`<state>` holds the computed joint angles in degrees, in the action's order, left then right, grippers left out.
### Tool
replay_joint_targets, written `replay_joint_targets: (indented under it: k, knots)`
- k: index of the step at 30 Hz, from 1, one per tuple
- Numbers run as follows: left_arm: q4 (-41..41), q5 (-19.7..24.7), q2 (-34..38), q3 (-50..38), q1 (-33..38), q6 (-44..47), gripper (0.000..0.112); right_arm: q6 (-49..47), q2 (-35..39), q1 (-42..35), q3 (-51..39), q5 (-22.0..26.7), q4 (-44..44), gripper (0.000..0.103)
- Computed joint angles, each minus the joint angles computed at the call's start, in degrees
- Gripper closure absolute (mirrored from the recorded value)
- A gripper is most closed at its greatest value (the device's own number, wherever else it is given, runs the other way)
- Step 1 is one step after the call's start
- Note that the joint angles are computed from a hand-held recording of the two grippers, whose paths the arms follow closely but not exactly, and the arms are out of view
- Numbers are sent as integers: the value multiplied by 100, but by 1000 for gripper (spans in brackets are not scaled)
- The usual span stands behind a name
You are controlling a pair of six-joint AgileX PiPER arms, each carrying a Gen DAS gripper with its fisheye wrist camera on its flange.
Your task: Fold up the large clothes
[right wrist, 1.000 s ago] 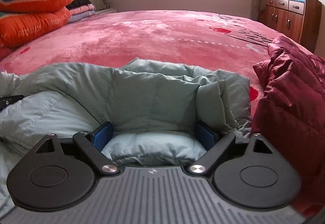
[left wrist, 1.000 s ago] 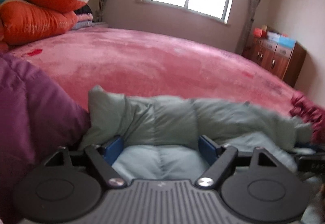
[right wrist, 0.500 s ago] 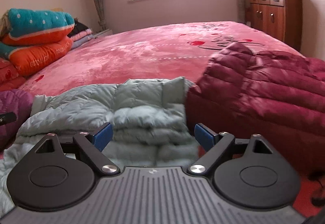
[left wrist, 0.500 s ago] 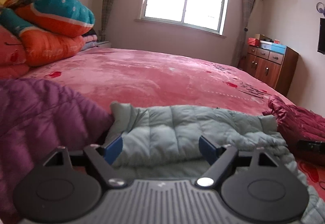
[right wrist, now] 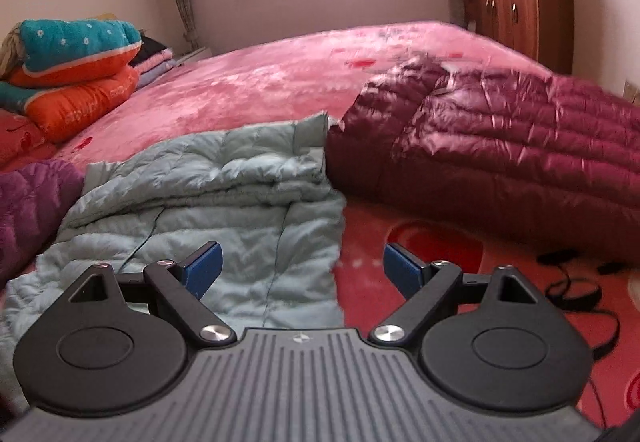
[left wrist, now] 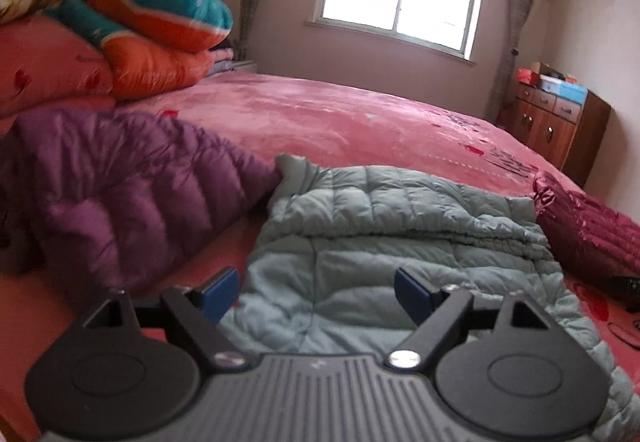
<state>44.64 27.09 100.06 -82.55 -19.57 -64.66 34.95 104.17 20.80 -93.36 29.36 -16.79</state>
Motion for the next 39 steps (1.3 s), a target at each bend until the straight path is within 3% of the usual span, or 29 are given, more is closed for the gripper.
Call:
replay_joint_targets:
  k: [2,12,18,25,33,39]
  knots:
    - [-207,-72,-135,196,47,-11,27,-539,-98,-125,87,22,699,0]
    - [-1455,-218,-382,750,394,220,27,-2263,-201,-898,233,1238,3490,0]
    - [-1873,-242,-370,796,535,225,27,-2423,19,-955,155,1923,3826,0]
    - [-2290,-42,-217,663,627,599,27,-2977,39,-1142,387,1936,4764,0]
    - [-3039,84,93,451,779,1407,27,-3847,249,-1248,293,2341,5850,0]
    - [-2733,196,301,258,794,1239,27,-4239,416,-1277,236,2496,6363,0]
